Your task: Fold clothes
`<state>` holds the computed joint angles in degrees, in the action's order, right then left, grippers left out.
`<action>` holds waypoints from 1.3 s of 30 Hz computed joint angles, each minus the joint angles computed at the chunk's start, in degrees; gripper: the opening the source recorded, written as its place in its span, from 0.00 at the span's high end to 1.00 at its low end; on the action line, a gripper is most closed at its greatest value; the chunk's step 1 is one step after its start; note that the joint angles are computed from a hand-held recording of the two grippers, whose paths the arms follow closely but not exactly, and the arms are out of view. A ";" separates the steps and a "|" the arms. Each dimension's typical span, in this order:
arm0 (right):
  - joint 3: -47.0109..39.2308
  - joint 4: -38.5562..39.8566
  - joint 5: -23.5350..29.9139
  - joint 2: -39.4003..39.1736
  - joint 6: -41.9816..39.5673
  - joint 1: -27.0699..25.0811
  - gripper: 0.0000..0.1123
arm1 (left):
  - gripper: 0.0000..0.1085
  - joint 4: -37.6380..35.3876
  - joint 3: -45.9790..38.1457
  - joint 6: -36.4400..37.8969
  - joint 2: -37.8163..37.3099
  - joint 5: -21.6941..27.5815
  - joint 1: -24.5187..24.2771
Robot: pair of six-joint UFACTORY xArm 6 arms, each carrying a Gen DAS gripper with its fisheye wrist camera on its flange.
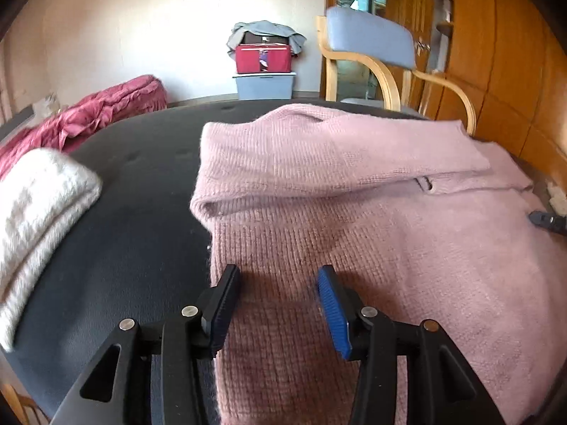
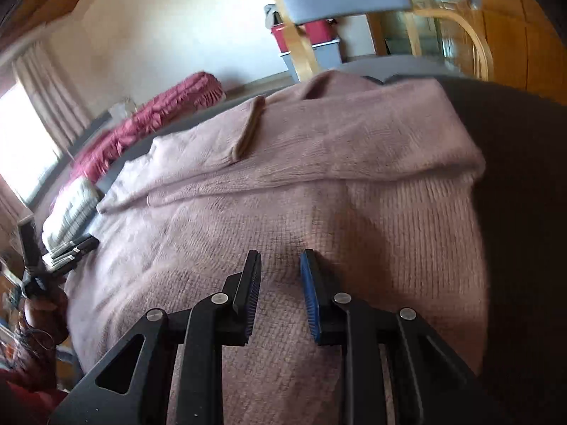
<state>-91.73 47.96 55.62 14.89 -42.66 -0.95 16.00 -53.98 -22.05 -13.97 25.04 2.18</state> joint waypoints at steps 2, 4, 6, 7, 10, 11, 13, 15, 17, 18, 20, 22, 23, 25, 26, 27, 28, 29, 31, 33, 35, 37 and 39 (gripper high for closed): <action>-2.89 2.07 2.15 2.46 1.18 -0.76 0.79 | 0.55 -0.30 -1.91 1.41 1.74 0.78 0.36; -7.23 1.95 2.89 5.75 2.80 -0.23 0.79 | 0.55 -2.19 -4.98 3.54 4.34 2.34 0.86; -12.02 1.03 3.21 9.18 4.43 0.49 0.79 | 0.55 -4.86 -9.61 6.39 8.38 4.16 1.58; -15.15 0.47 3.63 11.36 5.35 0.80 0.79 | 0.55 -6.14 -12.09 7.73 10.55 4.99 1.95; -25.59 -0.76 5.61 18.51 8.52 1.59 0.79 | 0.55 -8.51 -18.54 10.15 15.90 6.95 2.85; -29.73 -1.10 6.53 21.29 9.89 1.78 0.79 | 0.55 -9.34 -21.04 10.92 17.92 7.64 3.20; -37.21 -2.70 7.85 25.99 12.83 2.27 0.79 | 0.55 -9.03 -25.47 10.33 21.00 9.45 3.36; -39.31 -5.45 6.73 26.91 14.83 3.17 0.79 | 0.59 -4.93 -27.43 4.51 21.42 11.31 2.54; -33.19 -6.10 4.12 22.46 12.16 4.66 0.75 | 0.58 -6.94 -23.79 3.93 18.16 7.42 1.11; -29.12 -4.79 3.25 19.61 9.23 5.30 0.75 | 0.58 -10.64 -21.32 6.79 16.27 5.04 -0.01; -23.41 -3.26 2.79 15.47 4.74 6.40 0.76 | 0.58 -15.33 -18.40 10.76 14.11 3.74 -2.74; -21.28 -4.32 5.55 14.02 3.27 6.37 0.75 | 0.58 -18.45 -16.74 14.04 13.59 5.17 -4.59; -20.43 -5.00 6.03 13.62 3.28 6.45 0.77 | 0.58 -18.42 -16.26 14.56 13.60 6.17 -5.11; -19.82 -5.33 6.59 13.48 3.81 5.90 0.77 | 0.58 -17.66 -14.47 14.96 12.55 6.43 -5.44; -19.29 -5.10 6.29 13.14 4.05 4.84 0.77 | 0.58 -16.89 -13.20 14.82 11.55 5.84 -5.32; -18.25 -5.19 5.46 12.50 4.33 3.78 0.77 | 0.58 -16.17 -11.85 14.71 10.48 5.23 -5.13; -16.90 -4.53 4.93 11.72 3.95 2.66 0.78 | 0.58 -16.02 -9.76 15.05 8.86 4.46 -4.40; -14.70 -3.01 4.48 10.49 3.23 1.45 0.79 | 0.58 -15.77 -8.73 15.04 7.99 4.04 -4.01; -10.95 0.52 4.45 8.40 2.66 -1.08 0.81 | 0.58 -13.49 -4.83 14.09 4.86 2.58 -2.52; -9.48 2.98 4.74 7.73 4.39 -2.79 0.81 | 0.58 -14.76 -2.11 15.34 2.74 0.95 -1.43; -8.24 3.67 4.38 6.85 5.55 -4.01 0.82 | 0.58 -18.27 0.12 17.46 0.81 -0.40 -0.69; -5.76 -0.92 -0.27 4.53 6.64 -2.69 0.78 | 0.58 -15.68 0.35 13.54 -0.21 0.27 -0.68; -2.79 -0.90 -2.27 1.81 4.34 -1.77 0.78 | 0.58 -18.14 1.62 13.65 -1.33 -1.71 -1.70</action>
<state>-94.53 47.06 53.35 16.70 -38.32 -2.72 -2.14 -52.37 -8.41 -15.30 23.33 0.47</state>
